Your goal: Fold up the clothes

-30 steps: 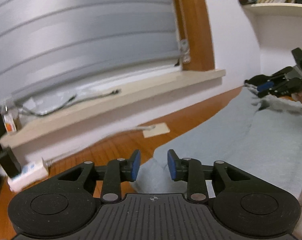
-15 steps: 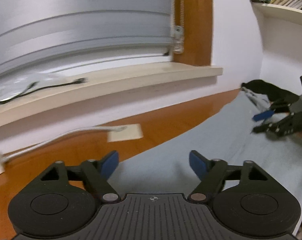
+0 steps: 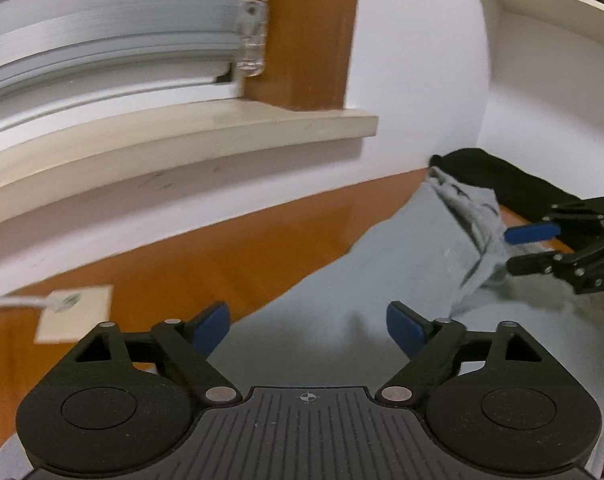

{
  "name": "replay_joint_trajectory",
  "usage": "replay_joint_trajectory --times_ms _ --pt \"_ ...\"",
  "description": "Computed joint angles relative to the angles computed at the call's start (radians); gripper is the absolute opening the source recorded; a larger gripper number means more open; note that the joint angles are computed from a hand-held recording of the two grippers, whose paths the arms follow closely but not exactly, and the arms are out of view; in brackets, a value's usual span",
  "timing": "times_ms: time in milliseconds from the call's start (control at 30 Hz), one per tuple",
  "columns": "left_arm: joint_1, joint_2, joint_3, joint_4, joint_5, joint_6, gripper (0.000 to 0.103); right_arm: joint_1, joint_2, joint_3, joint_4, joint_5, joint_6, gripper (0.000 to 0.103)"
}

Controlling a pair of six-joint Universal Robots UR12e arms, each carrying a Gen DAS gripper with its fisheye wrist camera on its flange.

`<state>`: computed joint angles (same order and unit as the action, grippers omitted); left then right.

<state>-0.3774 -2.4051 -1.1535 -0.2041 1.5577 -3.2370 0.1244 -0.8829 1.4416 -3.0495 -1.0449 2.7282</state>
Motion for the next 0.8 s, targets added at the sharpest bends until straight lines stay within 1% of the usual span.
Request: replay_joint_trajectory --times_ms 67,133,200,267,300,367,467,533,633,733,767,800 --pt "-0.002 -0.027 0.053 -0.021 -0.011 0.003 0.101 -0.015 0.0 -0.002 -0.031 -0.024 0.042 0.046" --pt "-0.001 -0.059 0.115 -0.052 -0.027 0.008 0.101 -0.021 0.004 -0.014 -0.045 -0.077 0.073 0.049" --pt "0.0 -0.089 0.173 -0.086 -0.04 0.014 0.102 -0.023 0.016 -0.042 -0.038 -0.14 0.102 0.051" --pt "0.001 -0.115 0.215 -0.098 -0.045 0.036 0.102 -0.02 0.035 -0.081 -0.022 -0.207 0.12 0.052" --pt "0.003 -0.126 0.232 -0.099 -0.05 0.047 0.103 -0.018 0.047 -0.103 -0.011 -0.237 0.125 0.056" --pt "0.008 -0.138 0.243 -0.109 -0.077 0.06 0.103 -0.013 0.077 -0.154 0.022 -0.29 0.125 0.062" --pt "0.015 -0.149 0.248 -0.132 -0.098 0.069 0.103 -0.008 0.124 -0.236 0.099 -0.35 0.135 0.063" --pt "0.019 -0.153 0.244 -0.141 -0.117 0.076 0.103 -0.008 0.151 -0.285 0.145 -0.358 0.151 0.063" --pt "0.022 -0.15 0.234 -0.126 -0.133 0.087 0.102 -0.009 0.183 -0.338 0.196 -0.348 0.167 0.062" --pt "0.026 -0.146 0.223 -0.113 -0.159 0.09 0.103 -0.011 0.193 -0.354 0.214 -0.342 0.163 0.054" --pt "0.027 -0.146 0.221 -0.116 -0.163 0.088 0.103 -0.014 0.192 -0.352 0.213 -0.333 0.162 0.046" --pt "0.027 -0.145 0.22 -0.118 -0.167 0.087 0.103 -0.018 0.188 -0.346 0.21 -0.313 0.161 0.034"
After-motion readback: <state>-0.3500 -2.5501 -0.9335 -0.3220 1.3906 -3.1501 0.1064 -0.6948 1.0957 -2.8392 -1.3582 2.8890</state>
